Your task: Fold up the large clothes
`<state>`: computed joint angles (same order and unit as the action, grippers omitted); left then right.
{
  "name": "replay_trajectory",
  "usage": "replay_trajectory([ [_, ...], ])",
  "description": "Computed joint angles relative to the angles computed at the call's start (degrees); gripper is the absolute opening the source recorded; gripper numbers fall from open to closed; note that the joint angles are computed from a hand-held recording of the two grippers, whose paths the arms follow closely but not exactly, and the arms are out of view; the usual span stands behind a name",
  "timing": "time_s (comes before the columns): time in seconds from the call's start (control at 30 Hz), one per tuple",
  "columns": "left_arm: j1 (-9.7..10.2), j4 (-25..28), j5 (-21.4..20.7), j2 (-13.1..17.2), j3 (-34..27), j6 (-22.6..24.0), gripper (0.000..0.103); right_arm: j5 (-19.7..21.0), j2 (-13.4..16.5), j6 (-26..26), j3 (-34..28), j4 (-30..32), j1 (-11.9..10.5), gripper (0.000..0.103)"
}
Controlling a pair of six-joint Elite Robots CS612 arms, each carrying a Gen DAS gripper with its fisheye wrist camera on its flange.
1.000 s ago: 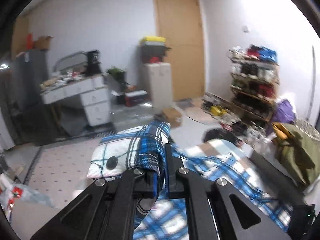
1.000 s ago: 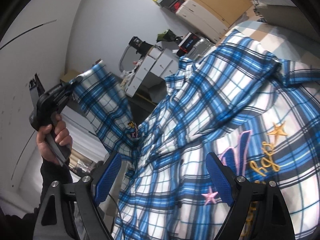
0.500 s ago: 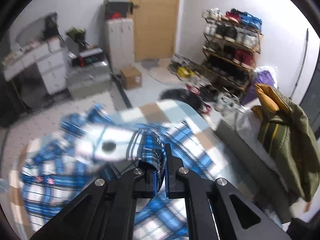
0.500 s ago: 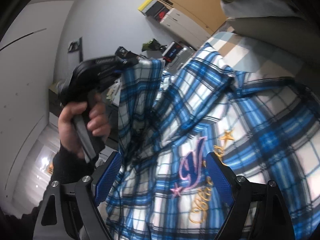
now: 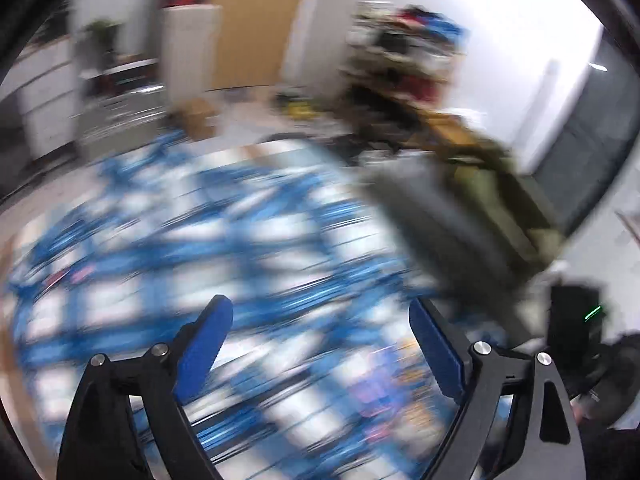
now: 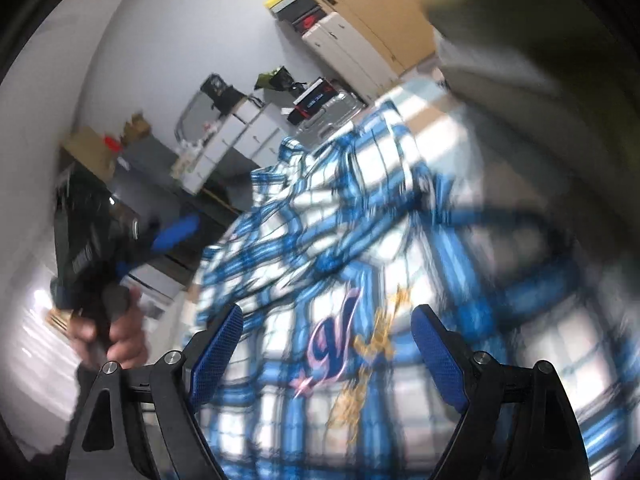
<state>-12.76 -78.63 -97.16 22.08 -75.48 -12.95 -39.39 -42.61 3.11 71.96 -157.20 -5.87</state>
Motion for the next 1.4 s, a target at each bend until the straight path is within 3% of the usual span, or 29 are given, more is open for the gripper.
replay_trajectory([
  [0.1,1.62,4.87,4.88,1.01,-1.47,-5.48,0.087,-4.99,1.11,-4.18,-4.70,2.16,1.28,0.088],
  [0.17,2.62,5.87,4.88,1.97,-2.16,-8.56,0.087,-11.53,2.97,-8.75,-10.50,7.07,2.91,0.089],
  [0.27,4.25,8.13,2.44,3.54,-3.86,-14.09,0.087,-14.74,7.11,-11.53,-19.83,15.04,4.45,0.088],
  [0.33,4.70,8.96,1.17,4.15,-4.36,-15.07,0.087,-16.53,10.06,-13.37,-26.08,20.27,5.38,0.088],
  [0.43,4.69,7.59,1.53,5.19,-6.25,-13.79,0.087,-26.46,14.98,-14.72,-35.67,24.66,7.35,0.087],
  [0.47,4.63,7.47,1.47,5.39,-6.65,-13.42,0.087,-27.63,16.35,-14.85,-38.30,26.48,7.67,0.086],
  [0.53,4.41,7.31,1.82,5.81,-7.62,-12.60,0.087,-31.26,20.55,-16.48,-46.35,32.47,8.51,0.077],
  [0.6,3.88,7.36,3.08,5.94,-8.05,-10.76,0.086,-35.08,22.66,-18.66,-50.24,34.80,9.17,0.045],
  [0.67,3.62,8.61,5.60,5.79,-7.74,-8.54,0.087,-36.78,22.32,-20.64,-49.36,33.38,9.55,0.033],
  [0.7,3.27,10.14,7.91,5.51,-7.87,-8.55,0.087,-37.91,21.01,-21.60,-46.56,30.17,9.64,0.008],
  [0.73,3.38,10.65,8.65,5.52,-8.29,-9.37,0.087,-40.10,19.96,-22.31,-44.38,26.87,9.86,0.007],
  [0.83,4.54,5.82,3.80,5.85,-9.43,-13.19,0.087,-39.25,16.30,-20.80,-37.39,19.39,9.28,0.006],
  [0.9,4.49,2.85,6.02,5.72,-9.23,-14.18,0.087,-40.38,15.27,-20.57,-35.07,16.98,9.22,0.007],
  [1.0,4.85,0.50,6.25,5.32,-6.60,-15.44,0.087,-48.82,17.42,-25.76,-38.50,21.07,10.71,0.008],
  [1.1,5.55,-0.96,3.35,6.15,-5.32,-19.12,0.087,-54.86,15.88,-28.47,-33.98,11.01,11.72,0.020],
  [1.13,5.66,-1.98,2.25,7.01,-6.30,-19.65,0.087,-53.57,14.34,-26.95,-30.93,6.65,11.57,0.024],
  [1.23,5.45,-6.78,2.95,9.13,-8.49,-18.48,0.087,-41.53,9.31,-23.83,-21.94,-4.32,10.65,0.049],
  [1.27,5.65,-7.71,2.17,9.35,-8.83,-18.89,0.087,-37.45,8.11,-23.52,-20.17,-5.85,10.60,0.063],
  [1.3,5.96,-9.84,1.66,9.79,-9.14,-19.73,0.087,-33.33,7.29,-24.10,-19.40,-4.98,10.59,0.073],
  [1.33,6.34,-11.90,1.68,9.95,-9.36,-20.50,0.087,-27.67,6.88,-25.11,-19.68,-1.71,10.92,0.073],
  [1.4,6.70,-14.17,3.30,10.88,-10.58,-22.42,0.087,-21.59,7.60,-27.08,-23.37,8.65,11.78,0.068],
])
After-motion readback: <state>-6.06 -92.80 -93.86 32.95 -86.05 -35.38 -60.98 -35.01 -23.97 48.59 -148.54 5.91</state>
